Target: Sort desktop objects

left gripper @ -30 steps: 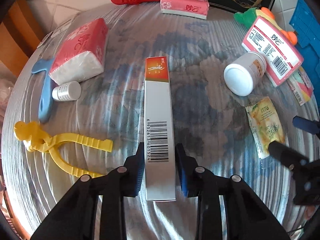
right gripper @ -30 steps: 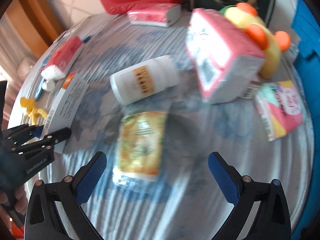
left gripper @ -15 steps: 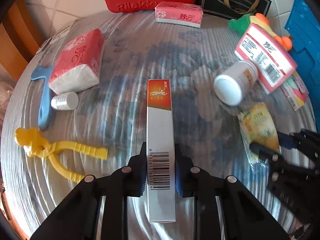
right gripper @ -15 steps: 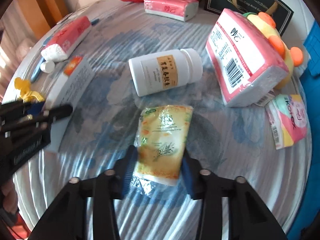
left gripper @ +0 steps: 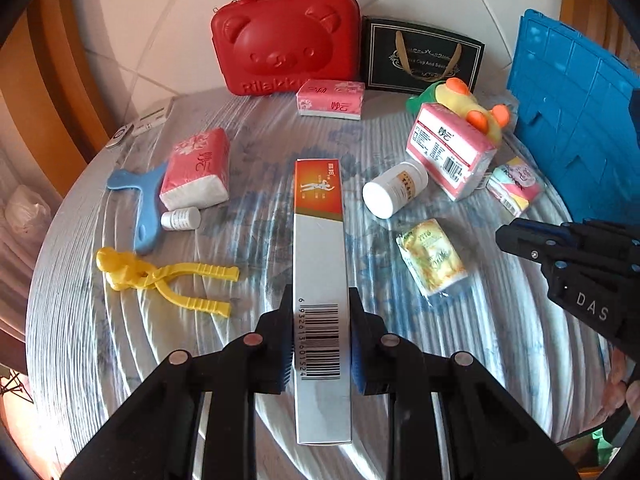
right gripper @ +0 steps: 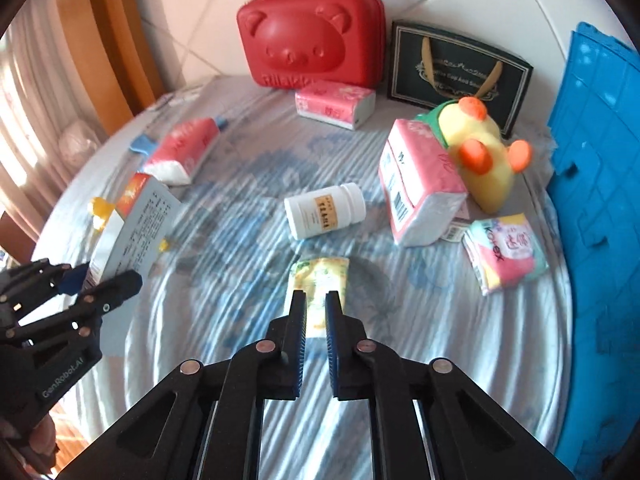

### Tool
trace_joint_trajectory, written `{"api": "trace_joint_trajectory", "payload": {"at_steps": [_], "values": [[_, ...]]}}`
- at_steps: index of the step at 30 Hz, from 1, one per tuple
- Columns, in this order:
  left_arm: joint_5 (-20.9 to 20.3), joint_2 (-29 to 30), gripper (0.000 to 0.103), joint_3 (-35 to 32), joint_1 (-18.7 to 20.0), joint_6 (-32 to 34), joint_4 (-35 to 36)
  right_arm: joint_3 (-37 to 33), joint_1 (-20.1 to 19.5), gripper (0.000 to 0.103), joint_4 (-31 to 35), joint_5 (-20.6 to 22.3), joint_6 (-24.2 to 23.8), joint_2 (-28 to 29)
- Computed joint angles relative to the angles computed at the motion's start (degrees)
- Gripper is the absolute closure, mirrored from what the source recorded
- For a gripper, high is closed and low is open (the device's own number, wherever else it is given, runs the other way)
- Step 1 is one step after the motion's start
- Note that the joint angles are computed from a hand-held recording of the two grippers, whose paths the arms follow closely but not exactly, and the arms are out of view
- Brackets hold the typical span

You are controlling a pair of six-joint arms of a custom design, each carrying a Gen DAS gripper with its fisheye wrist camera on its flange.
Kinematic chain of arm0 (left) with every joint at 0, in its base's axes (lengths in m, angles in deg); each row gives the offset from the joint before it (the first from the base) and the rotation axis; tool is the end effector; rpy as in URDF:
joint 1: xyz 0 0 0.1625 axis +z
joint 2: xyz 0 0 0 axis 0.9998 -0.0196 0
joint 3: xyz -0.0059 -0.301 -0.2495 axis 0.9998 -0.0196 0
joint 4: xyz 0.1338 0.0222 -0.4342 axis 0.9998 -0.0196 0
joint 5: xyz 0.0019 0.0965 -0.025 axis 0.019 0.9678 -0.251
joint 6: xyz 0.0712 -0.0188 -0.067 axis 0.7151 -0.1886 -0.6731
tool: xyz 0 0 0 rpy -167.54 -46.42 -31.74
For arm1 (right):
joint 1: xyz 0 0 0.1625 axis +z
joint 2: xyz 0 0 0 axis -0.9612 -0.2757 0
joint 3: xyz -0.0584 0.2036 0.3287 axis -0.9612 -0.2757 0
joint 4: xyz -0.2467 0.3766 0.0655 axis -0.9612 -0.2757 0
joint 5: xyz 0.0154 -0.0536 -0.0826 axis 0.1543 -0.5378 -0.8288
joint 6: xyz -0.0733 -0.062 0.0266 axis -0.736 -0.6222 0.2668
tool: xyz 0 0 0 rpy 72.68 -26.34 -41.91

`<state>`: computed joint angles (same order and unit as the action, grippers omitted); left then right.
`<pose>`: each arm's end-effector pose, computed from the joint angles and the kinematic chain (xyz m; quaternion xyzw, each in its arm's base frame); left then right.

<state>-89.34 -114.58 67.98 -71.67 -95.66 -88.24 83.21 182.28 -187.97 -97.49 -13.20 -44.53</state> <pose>-0.3695 -0.3274 0.1120 0.1668 0.8820 -0.2519 0.3617 0.2033 -0.3769 0.2974 0.2128 -0.9059 0.2127 0.2979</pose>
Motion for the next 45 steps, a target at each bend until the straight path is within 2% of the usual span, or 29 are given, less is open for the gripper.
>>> {"api": "trace_joint_trajectory", "payload": {"at_steps": [1,2,3,4,8,13,19,23,24,25,26,27,30,33,37,40,45], "values": [[-0.2,-0.1,0.081,0.2,-0.2,-0.7,0.7,0.2,-0.4,0.072,1.1,0.1,0.8,-0.9],[-0.6,-0.4,0.081,0.6,-0.4,-1.7,1.6,0.5,-1.0,0.044,1.9,0.0,1.5,-0.9],[-1.1,-1.0,0.081,1.1,-0.5,-2.7,2.2,0.8,-1.5,0.025,2.6,0.5,1.7,-1.4],[-1.7,-1.4,0.081,1.6,-0.5,-3.8,2.5,1.5,-1.9,0.024,2.8,0.8,1.9,-1.6],[-4.1,-2.8,0.081,3.5,0.7,-9.0,6.4,3.0,-2.8,0.024,3.6,0.1,2.8,-0.6],[-5.0,-5.0,0.081,5.5,2.2,-11.4,8.2,3.6,-3.1,0.024,3.4,-0.8,3.3,0.4],[-4.2,-5.5,0.081,5.8,5.3,-7.3,5.1,1.5,-4.1,0.024,1.6,-2.6,3.6,5.4],[-3.7,-4.3,0.081,5.1,7.6,-3.1,2.4,-0.9,-5.6,0.025,-3.2,-4.8,0.9,12.7],[-3.6,-4.0,0.081,4.7,7.9,-2.4,2.1,-1.8,-6.2,0.033,-2.4,-6.2,1.2,14.7],[-3.4,-3.8,0.081,4.5,8.1,-1.8,1.8,-2.0,-6.0,0.052,-4.0,-7.2,-0.4,15.9],[-3.2,-3.6,0.081,4.3,7.8,-1.6,1.6,-2.4,-5.9,0.078,-3.7,-6.7,-1.0,16.5],[-3.0,-3.6,0.081,4.2,7.3,-1.4,1.3,-2.4,-5.3,0.078,-4.5,-7.4,-1.1,16.8],[-3.1,-4.2,0.081,4.3,5.2,0.4,-1.5,-0.4,-4.4,0.08,-6.5,-4.6,-1.7,13.0],[-1.8,-3.5,0.081,3.1,1.4,2.6,-3.4,2.6,-3.0,0.079,-6.3,-0.3,-1.7,4.2],[0.3,-0.3,0.081,-0.3,-3.1,7.4,-7.7,4.3,0.0,0.079,-6.4,-0.1,-1.9,-6.3],[0.8,3.8,0.081,-4.4,-5.3,13.9,-14.9,4.4,3.7,0.079,-9.1,-2.9,-2.6,-13.4],[1.0,13.9,0.081,-13.9,-9.1,28.5,-30.7,2.2,12.2,0.079,-15.0,-12.5,-6.1,-22.3]]}}
